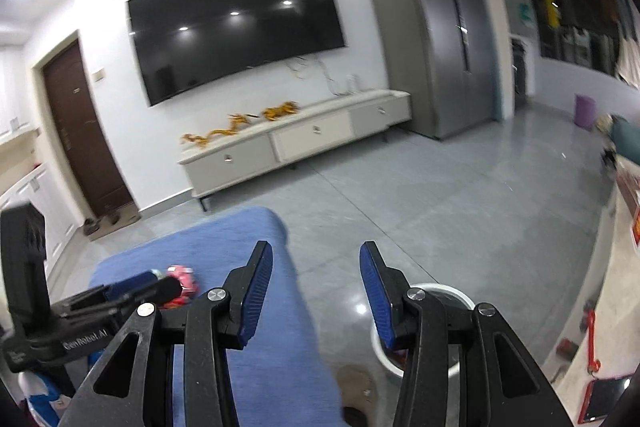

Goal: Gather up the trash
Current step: 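Move both grippers back to the remaining trash on the rug, then grasp the brown chocolate wrapper with the left gripper while the right gripper grasps the pink packet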

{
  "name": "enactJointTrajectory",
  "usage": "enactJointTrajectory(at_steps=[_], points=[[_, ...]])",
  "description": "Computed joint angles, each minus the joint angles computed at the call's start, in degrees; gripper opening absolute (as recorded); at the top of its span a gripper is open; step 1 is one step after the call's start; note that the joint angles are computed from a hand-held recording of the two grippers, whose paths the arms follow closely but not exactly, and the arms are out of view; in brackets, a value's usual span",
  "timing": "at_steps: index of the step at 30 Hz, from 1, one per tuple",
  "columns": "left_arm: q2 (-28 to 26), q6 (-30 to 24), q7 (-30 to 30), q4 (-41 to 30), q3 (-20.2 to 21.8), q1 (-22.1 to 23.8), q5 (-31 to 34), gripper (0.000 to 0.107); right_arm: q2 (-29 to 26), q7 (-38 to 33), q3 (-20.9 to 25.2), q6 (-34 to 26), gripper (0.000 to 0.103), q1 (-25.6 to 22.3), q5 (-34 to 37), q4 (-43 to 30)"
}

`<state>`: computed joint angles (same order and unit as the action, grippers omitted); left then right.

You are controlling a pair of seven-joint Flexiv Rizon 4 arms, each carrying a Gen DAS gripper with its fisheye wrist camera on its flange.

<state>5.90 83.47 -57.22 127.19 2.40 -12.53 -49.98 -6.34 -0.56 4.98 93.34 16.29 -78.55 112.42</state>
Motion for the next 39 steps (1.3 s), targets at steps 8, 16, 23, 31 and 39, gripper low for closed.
enactJointTrajectory(at_steps=[8, 16, 23, 31, 39], points=[[5.6, -0.8, -1.7, 8.8, 7.3, 6.8, 4.6, 0.06, -4.8, -16.1, 3.7, -1.8, 0.043, 5.9, 14.4, -4.1], [0.9, -0.6, -6.1, 10.8, 7.2, 14.6, 13.0, 0.06, -16.4, -38.7, 14.6, -7.3, 0.043, 5.6, 35.2, -12.4], [-5.5, -0.4, -17.0, 8.1, 5.3, 19.7, 29.3, 0.062, -27.0, -54.5, 23.1, -14.6, 0.043, 4.5, 45.4, -22.7], [-10.1, -1.3, -21.8, 4.7, 5.0, 21.8, 35.9, 0.062, -38.4, -68.3, 30.5, -23.5, 0.043, 5.7, 54.3, -36.5], [-12.1, 3.8, -11.0, 6.2, -0.5, 24.0, 20.1, 0.046, -46.4, -77.0, 33.1, -33.2, 0.043, 9.0, 61.6, -48.8]])
